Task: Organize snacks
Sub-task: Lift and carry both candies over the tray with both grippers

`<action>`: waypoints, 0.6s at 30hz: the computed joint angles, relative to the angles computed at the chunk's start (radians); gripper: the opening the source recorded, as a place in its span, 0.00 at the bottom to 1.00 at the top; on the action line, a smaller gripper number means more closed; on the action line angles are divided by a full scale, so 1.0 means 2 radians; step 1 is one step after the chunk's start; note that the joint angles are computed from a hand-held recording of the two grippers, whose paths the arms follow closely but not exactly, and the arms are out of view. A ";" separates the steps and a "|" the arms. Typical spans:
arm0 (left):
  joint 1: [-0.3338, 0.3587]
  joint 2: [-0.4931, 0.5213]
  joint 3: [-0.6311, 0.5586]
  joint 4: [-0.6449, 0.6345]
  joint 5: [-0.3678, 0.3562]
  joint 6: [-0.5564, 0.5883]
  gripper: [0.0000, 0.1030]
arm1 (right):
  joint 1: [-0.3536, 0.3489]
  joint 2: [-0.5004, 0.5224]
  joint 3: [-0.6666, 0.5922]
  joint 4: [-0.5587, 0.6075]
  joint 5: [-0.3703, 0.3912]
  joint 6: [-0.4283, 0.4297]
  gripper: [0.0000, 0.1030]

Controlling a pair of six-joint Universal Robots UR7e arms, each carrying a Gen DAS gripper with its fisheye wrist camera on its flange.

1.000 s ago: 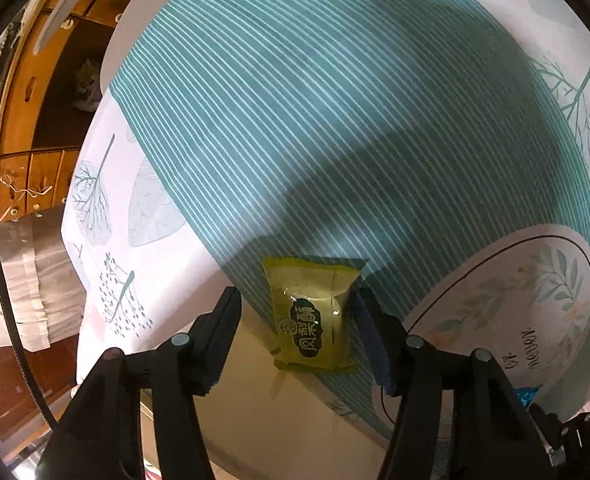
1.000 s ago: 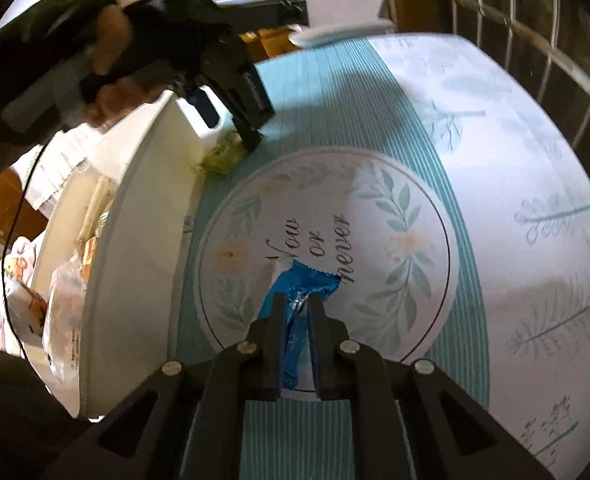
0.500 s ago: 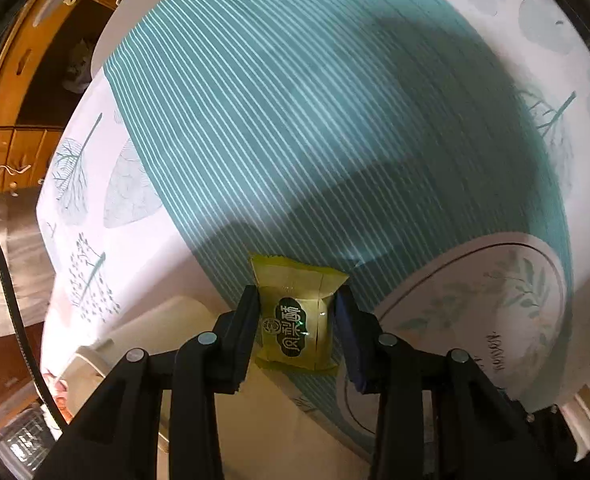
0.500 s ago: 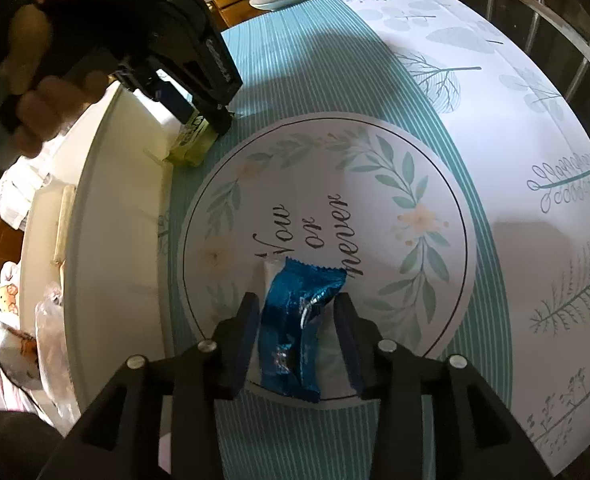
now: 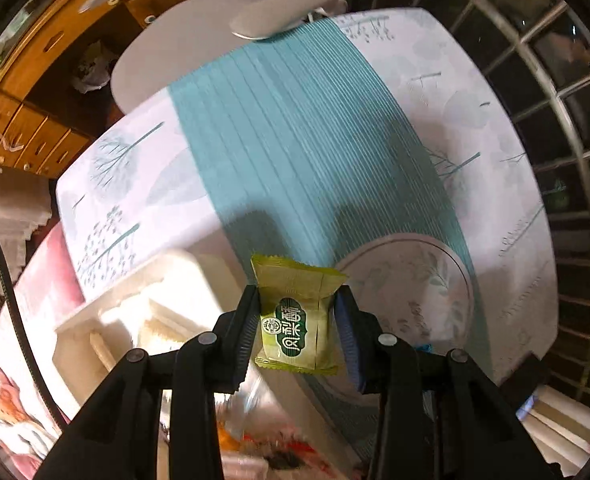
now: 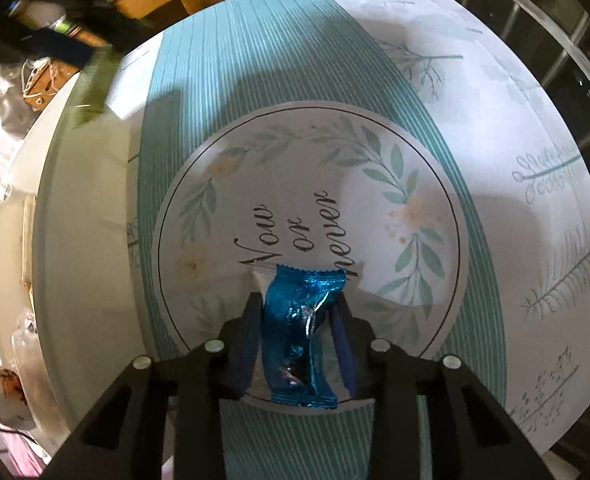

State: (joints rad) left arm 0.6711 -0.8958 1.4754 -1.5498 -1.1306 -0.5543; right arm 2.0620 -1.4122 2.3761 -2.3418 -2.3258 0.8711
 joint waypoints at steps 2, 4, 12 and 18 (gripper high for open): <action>-0.004 -0.023 0.012 0.002 -0.003 -0.009 0.36 | -0.004 -0.005 -0.002 0.009 0.012 0.018 0.28; -0.005 -0.041 0.017 0.003 -0.004 -0.012 0.36 | -0.006 -0.009 -0.003 0.017 0.022 0.037 0.26; -0.030 -0.142 0.071 0.006 -0.002 -0.036 0.36 | 0.015 -0.019 -0.003 0.050 0.065 0.133 0.24; -0.045 -0.225 0.116 0.018 -0.012 -0.060 0.36 | 0.076 -0.013 -0.028 0.108 0.046 0.210 0.24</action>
State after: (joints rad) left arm 0.5812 -1.3451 1.7077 -1.5133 -1.1549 -0.6752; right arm 2.2139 -1.4379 2.3203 -2.1254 -2.2336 1.2918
